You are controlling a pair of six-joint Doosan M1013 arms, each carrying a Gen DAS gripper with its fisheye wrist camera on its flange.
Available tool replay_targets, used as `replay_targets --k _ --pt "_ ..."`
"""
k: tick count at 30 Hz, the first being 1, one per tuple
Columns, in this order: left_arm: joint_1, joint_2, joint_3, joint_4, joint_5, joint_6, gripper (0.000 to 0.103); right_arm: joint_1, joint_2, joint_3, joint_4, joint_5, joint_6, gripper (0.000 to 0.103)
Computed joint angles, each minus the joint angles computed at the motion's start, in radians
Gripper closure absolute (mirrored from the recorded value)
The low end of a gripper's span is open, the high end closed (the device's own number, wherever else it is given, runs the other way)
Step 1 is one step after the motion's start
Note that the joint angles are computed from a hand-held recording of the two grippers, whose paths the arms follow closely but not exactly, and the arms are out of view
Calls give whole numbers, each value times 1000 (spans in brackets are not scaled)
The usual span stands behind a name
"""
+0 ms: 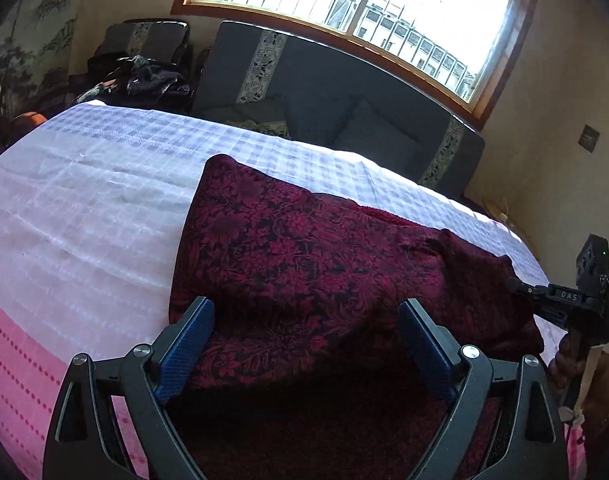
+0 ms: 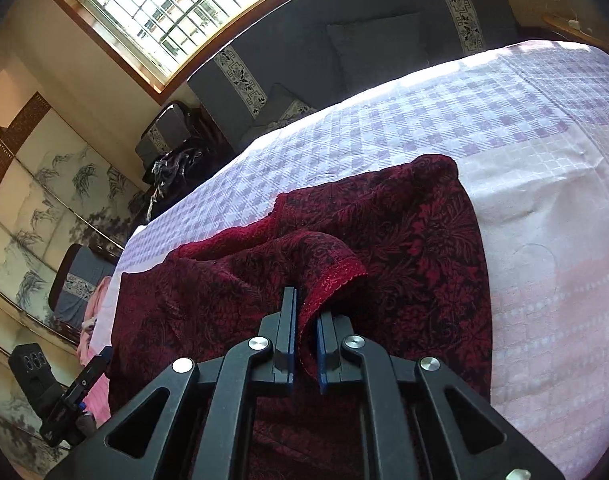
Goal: Fold small clothes
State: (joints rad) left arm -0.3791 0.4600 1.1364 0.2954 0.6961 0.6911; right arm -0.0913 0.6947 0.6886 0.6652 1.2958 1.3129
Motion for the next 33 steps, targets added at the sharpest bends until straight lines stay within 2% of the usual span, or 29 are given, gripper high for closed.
replay_targets --k 2,4,5,7,9,10,12,14,17,20,22,23,25,26,29,31,33 --pt "15 -7 17 -3 24 -64 10 13 -9 8 -56 -27 -30 94" --pt "35 -26 62 -54 -30 -119 10 12 -6 6 -94 -41 3 94" --pt "36 -33 75 -37 -39 -168 10 3 1 2 -74 -33 28 92" --pt "17 -48 94 115 -36 -298 10 -18 8 3 -19 -15 65 89" --pt "-22 -63 102 358 -11 -412 10 -28 -10 32 -23 -55 87 85" --pt "-39 -66 98 438 -2 -412 10 -30 -25 51 -35 -90 88 85" --pt "-55 -70 83 476 -38 -329 10 -33 -50 81 -45 -148 80 85" --pt "-53 -53 38 387 -76 -174 10 -36 -61 91 14 -167 41 85" --pt "-42 -11 -25 228 -115 7 10 -17 -42 48 59 -107 -16 85" --pt "-32 55 -114 155 -7 90 10 14 -6 -13 -12 -52 -18 87" --pt "-7 82 -142 38 54 129 12 28 16 -42 -104 -21 9 88" --pt "8 92 -154 -19 91 125 13 29 24 -50 -126 -8 20 94" --pt "37 81 -122 -123 66 91 14 22 19 -30 -130 -21 22 100" --pt "43 76 -109 -123 54 68 14 18 16 -19 -131 -28 25 103" --pt "27 94 -146 -61 132 66 14 5 15 3 -88 -37 39 103" --pt "14 112 -181 -12 192 64 14 11 -2 32 -106 -74 16 103" --pt "10 117 -190 11 212 52 14 19 -12 48 -133 -101 -9 103"
